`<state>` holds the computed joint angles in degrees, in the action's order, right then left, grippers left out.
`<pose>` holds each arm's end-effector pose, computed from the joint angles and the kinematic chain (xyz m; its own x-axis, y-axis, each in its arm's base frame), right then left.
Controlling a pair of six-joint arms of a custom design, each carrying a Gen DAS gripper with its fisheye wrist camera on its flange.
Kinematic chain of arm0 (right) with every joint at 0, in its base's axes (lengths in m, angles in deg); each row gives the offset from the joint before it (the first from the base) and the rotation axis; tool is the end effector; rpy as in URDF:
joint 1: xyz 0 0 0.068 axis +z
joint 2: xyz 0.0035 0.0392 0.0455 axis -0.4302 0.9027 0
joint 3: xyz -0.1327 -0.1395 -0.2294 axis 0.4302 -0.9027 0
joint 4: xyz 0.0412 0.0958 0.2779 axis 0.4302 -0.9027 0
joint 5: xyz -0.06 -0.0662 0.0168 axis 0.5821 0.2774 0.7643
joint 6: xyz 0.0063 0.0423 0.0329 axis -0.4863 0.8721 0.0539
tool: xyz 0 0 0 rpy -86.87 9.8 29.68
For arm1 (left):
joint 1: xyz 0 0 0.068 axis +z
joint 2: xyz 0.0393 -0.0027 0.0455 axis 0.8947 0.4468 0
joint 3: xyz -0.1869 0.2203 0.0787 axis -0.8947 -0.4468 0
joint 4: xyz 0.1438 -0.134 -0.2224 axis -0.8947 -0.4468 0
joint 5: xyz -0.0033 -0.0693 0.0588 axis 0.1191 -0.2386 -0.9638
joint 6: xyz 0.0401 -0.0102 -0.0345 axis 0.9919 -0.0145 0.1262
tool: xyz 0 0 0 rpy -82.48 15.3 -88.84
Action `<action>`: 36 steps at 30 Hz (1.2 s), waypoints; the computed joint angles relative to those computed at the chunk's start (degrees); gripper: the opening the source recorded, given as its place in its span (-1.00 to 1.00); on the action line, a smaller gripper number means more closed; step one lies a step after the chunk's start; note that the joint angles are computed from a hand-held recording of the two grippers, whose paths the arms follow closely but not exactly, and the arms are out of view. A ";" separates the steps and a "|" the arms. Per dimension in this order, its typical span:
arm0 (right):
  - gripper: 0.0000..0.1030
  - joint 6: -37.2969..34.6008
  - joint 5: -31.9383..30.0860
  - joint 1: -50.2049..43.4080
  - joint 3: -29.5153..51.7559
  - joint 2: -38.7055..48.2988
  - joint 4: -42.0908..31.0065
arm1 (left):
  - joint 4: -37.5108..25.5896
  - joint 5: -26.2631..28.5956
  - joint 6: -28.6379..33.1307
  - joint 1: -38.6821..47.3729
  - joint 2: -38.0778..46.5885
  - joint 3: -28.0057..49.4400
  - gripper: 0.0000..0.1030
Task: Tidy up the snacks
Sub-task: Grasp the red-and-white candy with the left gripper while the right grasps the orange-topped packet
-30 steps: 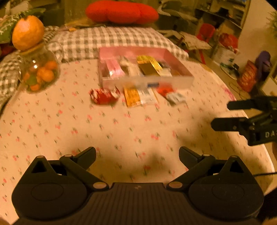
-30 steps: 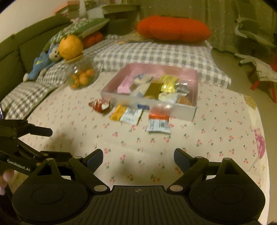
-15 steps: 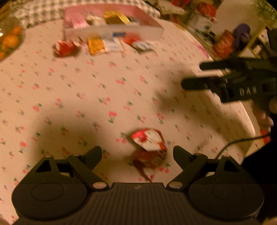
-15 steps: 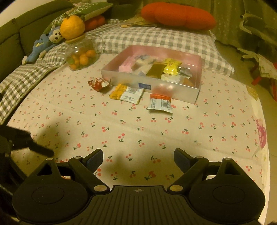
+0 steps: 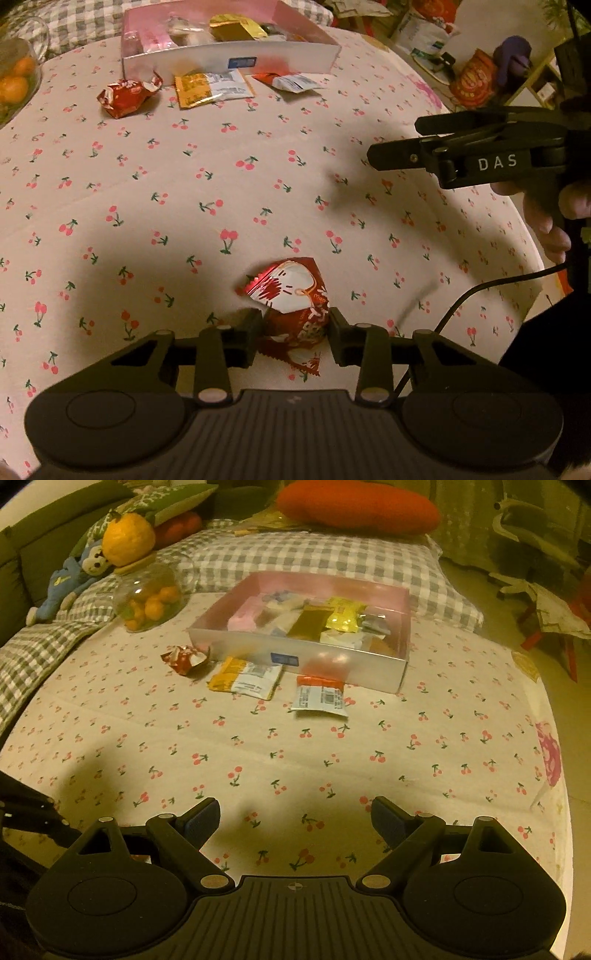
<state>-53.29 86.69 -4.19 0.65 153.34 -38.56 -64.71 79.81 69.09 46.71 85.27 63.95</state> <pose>0.1904 0.0731 0.0306 -0.7628 -0.1764 -0.6221 -0.2638 0.9633 0.0503 0.1901 -0.0687 0.0238 -0.8404 0.3948 -0.3712 0.4980 0.8328 -0.2418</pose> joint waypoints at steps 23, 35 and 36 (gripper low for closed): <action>0.76 1.11 0.42 -3.96 15.27 15.04 2.48 | 4.20 -9.04 -5.78 1.66 3.02 6.31 -0.35; 0.54 -5.06 1.13 -3.97 22.63 22.50 3.10 | 2.32 -8.33 -7.66 2.92 7.81 11.31 -0.38; 0.46 -5.03 1.02 -4.07 22.90 22.83 3.10 | 2.24 -8.30 -7.70 3.03 7.98 11.60 -0.38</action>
